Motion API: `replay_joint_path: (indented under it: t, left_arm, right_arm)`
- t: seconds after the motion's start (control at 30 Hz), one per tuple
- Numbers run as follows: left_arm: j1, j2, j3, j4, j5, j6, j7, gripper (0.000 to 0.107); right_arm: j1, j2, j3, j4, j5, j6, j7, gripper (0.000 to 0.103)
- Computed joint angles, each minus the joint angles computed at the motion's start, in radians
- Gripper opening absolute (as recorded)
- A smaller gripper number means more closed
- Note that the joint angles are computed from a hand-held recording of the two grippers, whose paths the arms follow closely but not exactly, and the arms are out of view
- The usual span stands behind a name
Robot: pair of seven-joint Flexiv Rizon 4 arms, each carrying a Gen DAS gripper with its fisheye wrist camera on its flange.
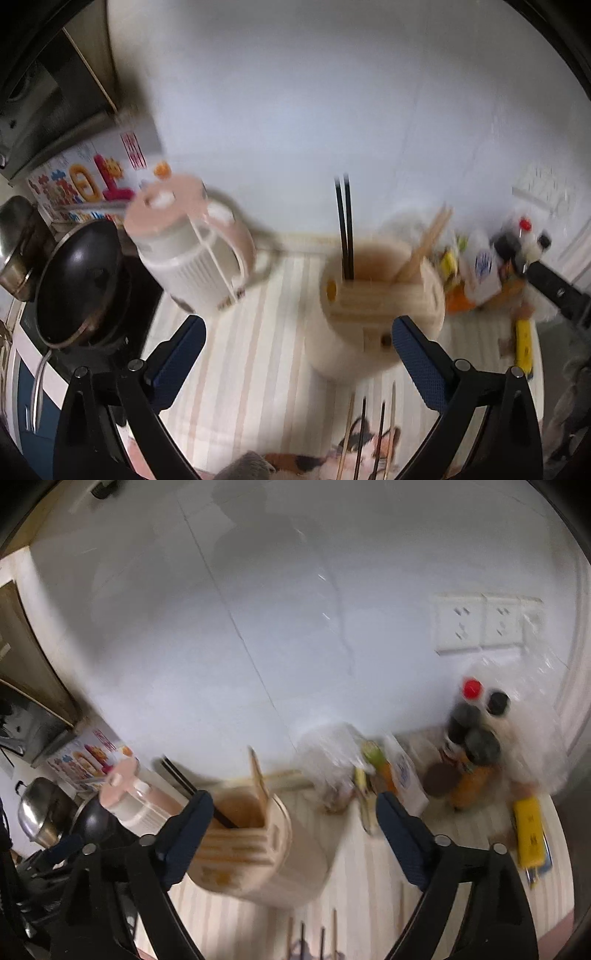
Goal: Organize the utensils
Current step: 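Open both tools to drop the chopsticks into the holder, then grasp a wooden chopstick with the left tool while the right tool grasps another wooden chopstick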
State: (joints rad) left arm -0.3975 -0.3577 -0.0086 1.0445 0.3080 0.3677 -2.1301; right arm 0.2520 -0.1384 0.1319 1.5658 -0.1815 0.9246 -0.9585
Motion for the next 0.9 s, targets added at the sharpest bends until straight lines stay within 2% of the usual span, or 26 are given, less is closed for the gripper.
replay_joint_path:
  t: [0.17, 0.33, 0.37, 0.43, 0.5, 0.6, 0.63, 0.7, 0.9]
  left_arm:
    - [-0.012, 0.012, -0.016, 0.097, -0.024, -0.011, 0.001, 0.103]
    - [-0.026, -0.003, -0.029, 0.156, -0.042, -0.043, -0.005, 0.103]
    - [-0.027, -0.005, -0.032, 0.165, -0.047, -0.047, -0.002, 0.103]
    - [-0.032, -0.017, -0.037, 0.186, -0.057, -0.056, -0.002, 0.103]
    - [-0.036, -0.03, -0.043, 0.201, -0.074, -0.06, 0.001, 0.102]
    - [-0.035, -0.055, -0.054, 0.235, -0.117, -0.056, 0.017, 0.095]
    - [-0.032, -0.063, -0.057, 0.245, -0.134, -0.057, 0.028, 0.087]
    - [-0.035, -0.074, -0.059, 0.261, -0.152, -0.067, 0.037, 0.081]
    - [-0.043, -0.085, -0.058, 0.301, -0.182, -0.061, 0.041, 0.081]
  right_arm:
    - [-0.016, 0.049, 0.002, 0.104, -0.004, -0.057, 0.032, 0.092]
    - [-0.037, 0.08, 0.006, 0.191, 0.041, -0.135, 0.03, 0.092]
    - [-0.041, 0.085, 0.006, 0.21, 0.056, -0.15, 0.027, 0.089]
    - [-0.043, 0.08, 0.006, 0.224, 0.069, -0.177, 0.022, 0.075]
    - [-0.051, 0.072, 0.005, 0.241, 0.105, -0.218, -0.006, 0.05]
    - [-0.057, 0.055, 0.002, 0.259, 0.134, -0.258, -0.036, 0.036]
    - [-0.059, 0.049, 0.002, 0.266, 0.143, -0.266, -0.048, 0.034]
    - [-0.06, 0.029, 0.001, 0.27, 0.146, -0.295, -0.069, 0.032]
    - [-0.056, -0.025, -0.002, 0.258, 0.142, -0.348, -0.081, 0.032]
